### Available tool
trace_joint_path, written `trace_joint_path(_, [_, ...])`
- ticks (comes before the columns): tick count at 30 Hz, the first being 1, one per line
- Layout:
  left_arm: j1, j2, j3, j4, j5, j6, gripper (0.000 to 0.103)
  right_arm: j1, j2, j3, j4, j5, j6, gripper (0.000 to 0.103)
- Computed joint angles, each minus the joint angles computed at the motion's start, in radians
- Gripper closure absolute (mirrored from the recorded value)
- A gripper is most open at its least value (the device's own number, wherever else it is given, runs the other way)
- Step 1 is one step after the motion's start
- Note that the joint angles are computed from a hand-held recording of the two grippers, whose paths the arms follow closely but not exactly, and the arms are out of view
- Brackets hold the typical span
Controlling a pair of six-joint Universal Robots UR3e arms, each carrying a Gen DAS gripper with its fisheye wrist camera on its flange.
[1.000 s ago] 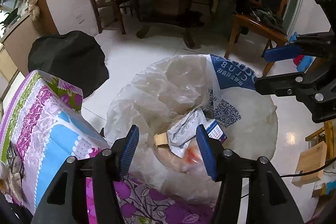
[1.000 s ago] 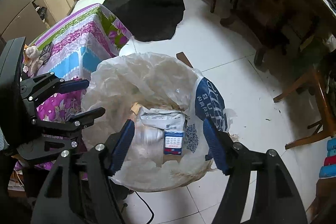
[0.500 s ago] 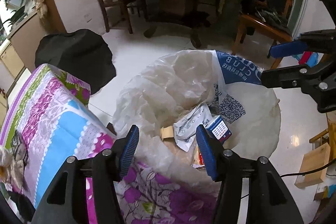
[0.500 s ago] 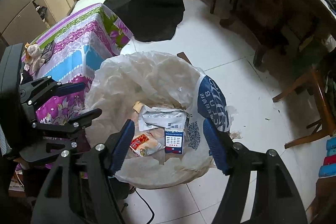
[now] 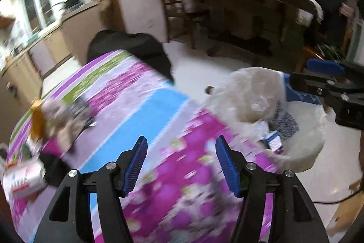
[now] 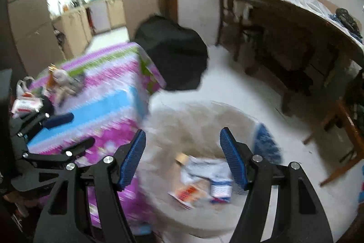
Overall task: Collect trash
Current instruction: 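Grasp the white tablet box with the left tool while the right tool grasps the black sock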
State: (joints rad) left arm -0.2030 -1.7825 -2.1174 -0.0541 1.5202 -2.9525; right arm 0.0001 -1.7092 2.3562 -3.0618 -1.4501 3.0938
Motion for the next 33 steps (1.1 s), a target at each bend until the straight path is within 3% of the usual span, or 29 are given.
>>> trace_joint_path(6, [0.277, 0.251, -0.285, 0.034, -0.135, 0.073, 0.038, 0.230, 0.225, -0.116, -0.162, -0.060, 0.104, 0.038])
trace_joint_path(10, [0.537, 0.491, -0.428, -0.093, -0.274, 0.200, 0.035, 0.353, 0.358, -0.255, -0.141, -0.081, 0.120, 0.038])
trace_joint_path(12, [0.713, 0.665, -0.460, -0.279, -0.382, 0.342, 0.030, 0.390, 0.401, -0.314, -0.118, -0.069, 0.120, 0.038])
trace_joint_path(16, [1.060, 0.904, -0.374, -0.769, -0.609, 0.755, 0.015, 0.441, 0.510, -0.492, -0.010, 0.047, 0.087, 0.034])
trace_joint_path(18, [1.162, 0.867, -0.287, -0.891, -0.684, 0.913, 0.013, 0.483, 0.568, -0.583, 0.032, 0.057, 0.086, 0.031])
trace_joint_path(20, [1.212, 0.769, -0.201, -0.924, -0.735, 1.008, 0.010, 0.513, 0.645, -0.700, 0.086, 0.072, 0.074, 0.029])
trace_joint_path(24, [1.221, 0.446, 0.117, -1.175, -0.790, 1.221, 0.006, 0.554, 0.787, -0.956, 0.262, 0.094, 0.057, 0.029])
trace_joint_path(29, [1.139, 0.245, 0.261, -1.192, -0.727, 1.343, 0.006, 0.578, 0.953, -1.247, 0.461, 0.088, 0.062, 0.029])
trace_joint_path(33, [1.062, 0.200, 0.210, -1.066, -0.641, 1.365, 0.006, 0.572, 1.041, -1.383, 0.551, 0.109, 0.068, 0.035])
